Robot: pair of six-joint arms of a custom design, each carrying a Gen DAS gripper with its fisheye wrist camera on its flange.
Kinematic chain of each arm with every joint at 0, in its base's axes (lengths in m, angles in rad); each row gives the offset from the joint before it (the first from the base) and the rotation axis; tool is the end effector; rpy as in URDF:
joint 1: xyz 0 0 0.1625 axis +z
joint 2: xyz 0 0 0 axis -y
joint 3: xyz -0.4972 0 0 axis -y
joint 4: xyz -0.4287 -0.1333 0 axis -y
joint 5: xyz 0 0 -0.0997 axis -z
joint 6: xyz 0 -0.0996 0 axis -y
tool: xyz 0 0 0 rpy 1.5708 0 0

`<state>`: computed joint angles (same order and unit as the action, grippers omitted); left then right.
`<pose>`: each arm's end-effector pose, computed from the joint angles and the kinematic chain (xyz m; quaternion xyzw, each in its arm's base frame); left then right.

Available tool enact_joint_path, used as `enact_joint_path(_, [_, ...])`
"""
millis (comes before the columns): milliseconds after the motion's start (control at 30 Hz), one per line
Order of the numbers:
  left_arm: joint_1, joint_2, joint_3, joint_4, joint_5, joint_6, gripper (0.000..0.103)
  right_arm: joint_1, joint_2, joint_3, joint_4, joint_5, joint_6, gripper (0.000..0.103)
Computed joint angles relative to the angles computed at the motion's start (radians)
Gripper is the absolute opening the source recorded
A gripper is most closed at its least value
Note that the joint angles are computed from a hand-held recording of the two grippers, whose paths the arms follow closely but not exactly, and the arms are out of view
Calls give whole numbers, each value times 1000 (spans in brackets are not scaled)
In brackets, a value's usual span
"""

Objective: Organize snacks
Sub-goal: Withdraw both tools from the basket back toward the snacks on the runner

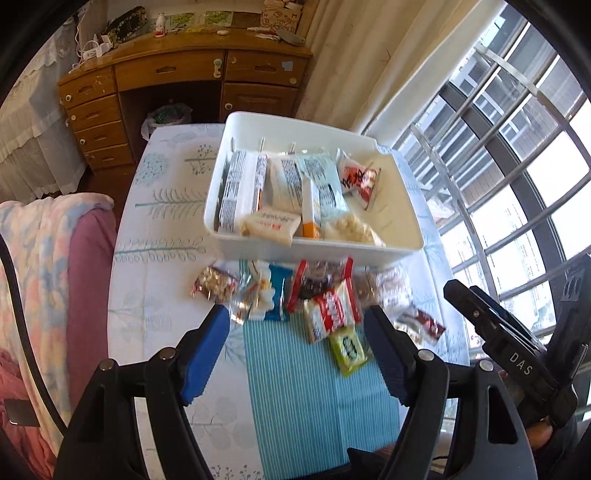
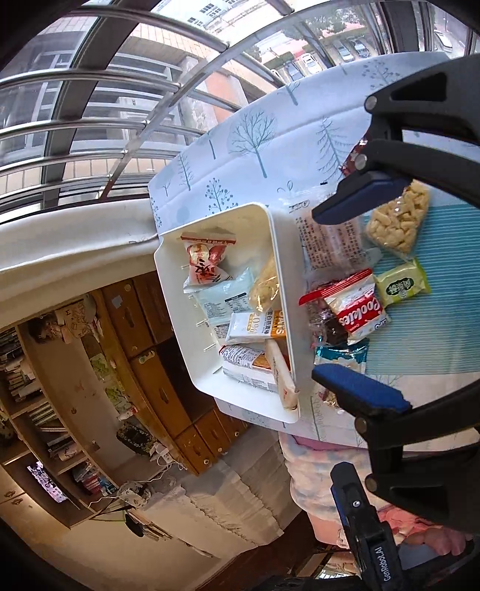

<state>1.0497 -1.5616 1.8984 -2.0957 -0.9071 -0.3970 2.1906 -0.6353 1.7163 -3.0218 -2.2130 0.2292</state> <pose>-0.0909 -0.5494 0.4596 0.0278 0.9413 -0.2233 0.2514 0.4803 -0.5463 0.0409 0.1240 -0.9262 0.2868 0.2108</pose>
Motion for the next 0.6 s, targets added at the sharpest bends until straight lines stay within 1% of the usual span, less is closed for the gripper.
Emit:
enact_joint_path(133, [-3, -39, 50, 6, -20, 11, 74, 26, -7, 65, -38, -62, 24, 78])
enact_joint_path(233, [-6, -55, 75, 32, -21, -6, 74, 34, -14, 97, -33, -91, 40, 78])
enact_joint_path(333, [-16, -66, 93, 56, -15, -27, 74, 40, -18, 123, -26, -127, 22, 78])
enact_joint_path(500, [-25, -65, 113, 83, -19, -62, 74, 43, -27, 171, -90, -179, -85, 78])
enact_joint_path(600, [-28, -50, 118, 94, -24, -92, 74, 31, -41, 196, -110, -185, -168, 78])
